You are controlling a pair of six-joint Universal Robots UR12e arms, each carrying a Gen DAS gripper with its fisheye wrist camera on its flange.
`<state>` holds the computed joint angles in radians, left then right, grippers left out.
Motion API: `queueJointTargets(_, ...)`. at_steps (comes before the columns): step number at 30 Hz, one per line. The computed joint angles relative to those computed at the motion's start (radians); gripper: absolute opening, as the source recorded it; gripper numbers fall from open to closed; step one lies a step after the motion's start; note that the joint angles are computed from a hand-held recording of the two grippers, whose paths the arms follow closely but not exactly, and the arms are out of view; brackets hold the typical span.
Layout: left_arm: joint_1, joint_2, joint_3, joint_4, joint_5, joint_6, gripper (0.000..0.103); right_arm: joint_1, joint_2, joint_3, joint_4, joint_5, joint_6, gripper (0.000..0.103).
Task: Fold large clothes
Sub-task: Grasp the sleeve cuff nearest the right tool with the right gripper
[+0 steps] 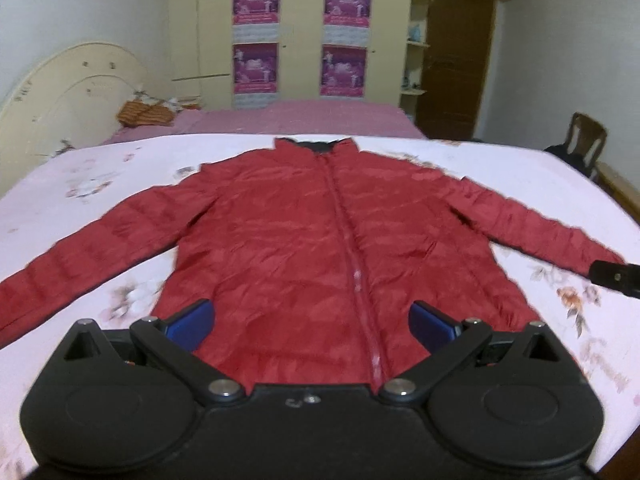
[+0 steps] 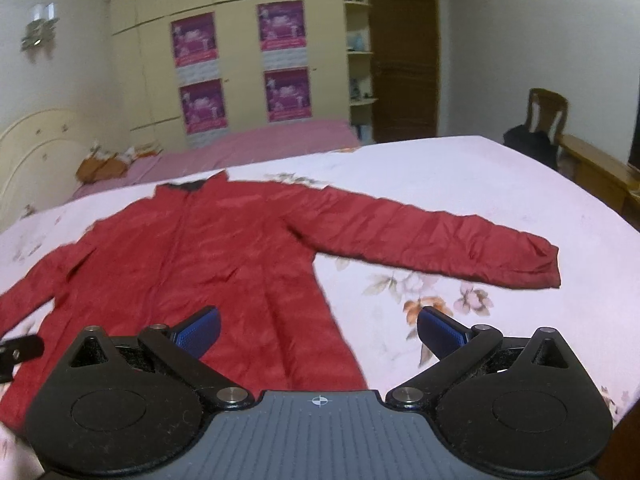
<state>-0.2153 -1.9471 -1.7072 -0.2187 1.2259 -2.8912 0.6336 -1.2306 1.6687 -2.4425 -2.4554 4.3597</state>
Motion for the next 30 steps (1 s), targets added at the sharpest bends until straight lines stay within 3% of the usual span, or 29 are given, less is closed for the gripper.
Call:
queueJointTargets(4,-0.004,-0.050,0.050,0.013,-0.032,-0.029,0.103,-0.034,0.002,0.023,-0.064,0.003,0.028,0.103)
queueJointTargets(9,-0.022,-0.093,0.103,-0.038,-0.064,0.006,0.103,-0.070,-0.028,0.076,-0.017,-0.025,0.184,0.103)
queueJointTargets(12,-0.029,-0.117,0.139,-0.100,-0.124,0.024,0.103,-0.095,-0.060,0.128,-0.004,-0.026,0.278,0.103)
queueJointTargets(17,-0.075,-0.162,0.193,-0.107,-0.031,-0.005,0.103,-0.137,-0.111,0.212,0.018,-0.022,0.393,0.102)
queueJointTargets(18,-0.081,-0.171,0.204,-0.107,-0.021,-0.010,0.101,-0.143,-0.116,0.225,0.014,-0.019,0.408,0.098)
queueJointTargets(19,-0.089,-0.178,0.216,-0.117,-0.009,-0.014,0.100,-0.157,-0.127,0.249,-0.014,0.002,0.411,0.068)
queueJointTargets(20,-0.097,-0.185,0.229,-0.123,0.005,-0.022,0.100,-0.173,-0.139,0.267,-0.023,0.035,0.430,0.053)
queueJointTargets(30,-0.164,-0.255,0.332,-0.166,0.094,-0.049,0.102,-0.237,-0.181,0.425,-0.228,0.136,0.572,0.053)
